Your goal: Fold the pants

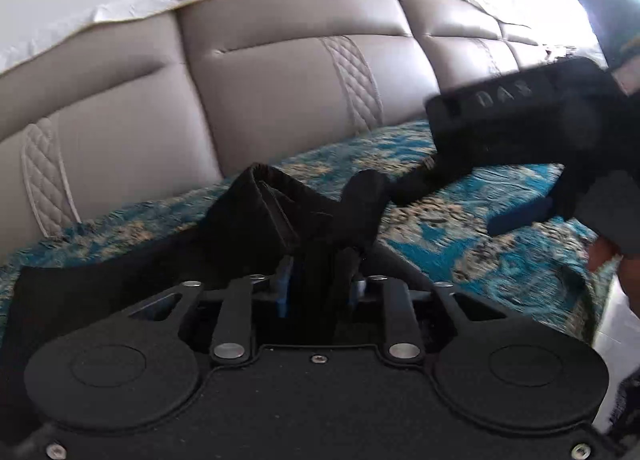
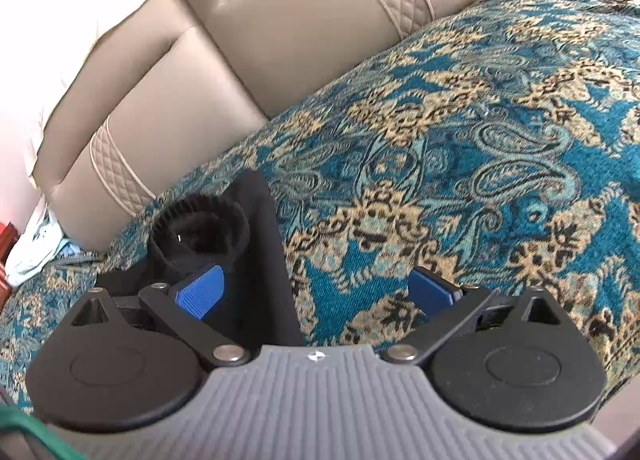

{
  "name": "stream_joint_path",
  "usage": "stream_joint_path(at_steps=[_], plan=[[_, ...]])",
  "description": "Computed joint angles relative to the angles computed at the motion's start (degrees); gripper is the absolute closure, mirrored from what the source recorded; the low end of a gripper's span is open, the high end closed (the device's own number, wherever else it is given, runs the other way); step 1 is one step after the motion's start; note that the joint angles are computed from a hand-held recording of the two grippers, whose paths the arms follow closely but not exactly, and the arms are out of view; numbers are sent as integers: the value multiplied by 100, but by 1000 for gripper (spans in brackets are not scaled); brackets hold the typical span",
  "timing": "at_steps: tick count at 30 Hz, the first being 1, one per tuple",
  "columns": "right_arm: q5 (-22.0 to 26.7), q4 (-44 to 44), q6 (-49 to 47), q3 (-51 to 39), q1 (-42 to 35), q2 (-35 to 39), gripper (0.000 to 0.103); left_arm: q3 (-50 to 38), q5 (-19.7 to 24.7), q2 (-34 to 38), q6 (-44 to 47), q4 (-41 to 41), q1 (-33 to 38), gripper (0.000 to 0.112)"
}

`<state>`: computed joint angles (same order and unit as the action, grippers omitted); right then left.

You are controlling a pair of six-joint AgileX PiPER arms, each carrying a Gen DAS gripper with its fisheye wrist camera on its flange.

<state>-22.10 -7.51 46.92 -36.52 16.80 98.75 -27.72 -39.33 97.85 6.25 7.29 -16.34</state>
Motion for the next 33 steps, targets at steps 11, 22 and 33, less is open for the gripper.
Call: stream_joint_path(at_steps=[11,22,33], plan=[[-949,2360,-2252,231,734,-123,0,458,-557,-1752,-4454,6204,3409,48],[-417,5949,-7483,-1887,2302,992,0,-1315,476,-110,-2910,4118,4009,91],[-651,8360,-9939,-3133,2136,1967,6,-2351,1205,1311,-354,1103,3138,91]])
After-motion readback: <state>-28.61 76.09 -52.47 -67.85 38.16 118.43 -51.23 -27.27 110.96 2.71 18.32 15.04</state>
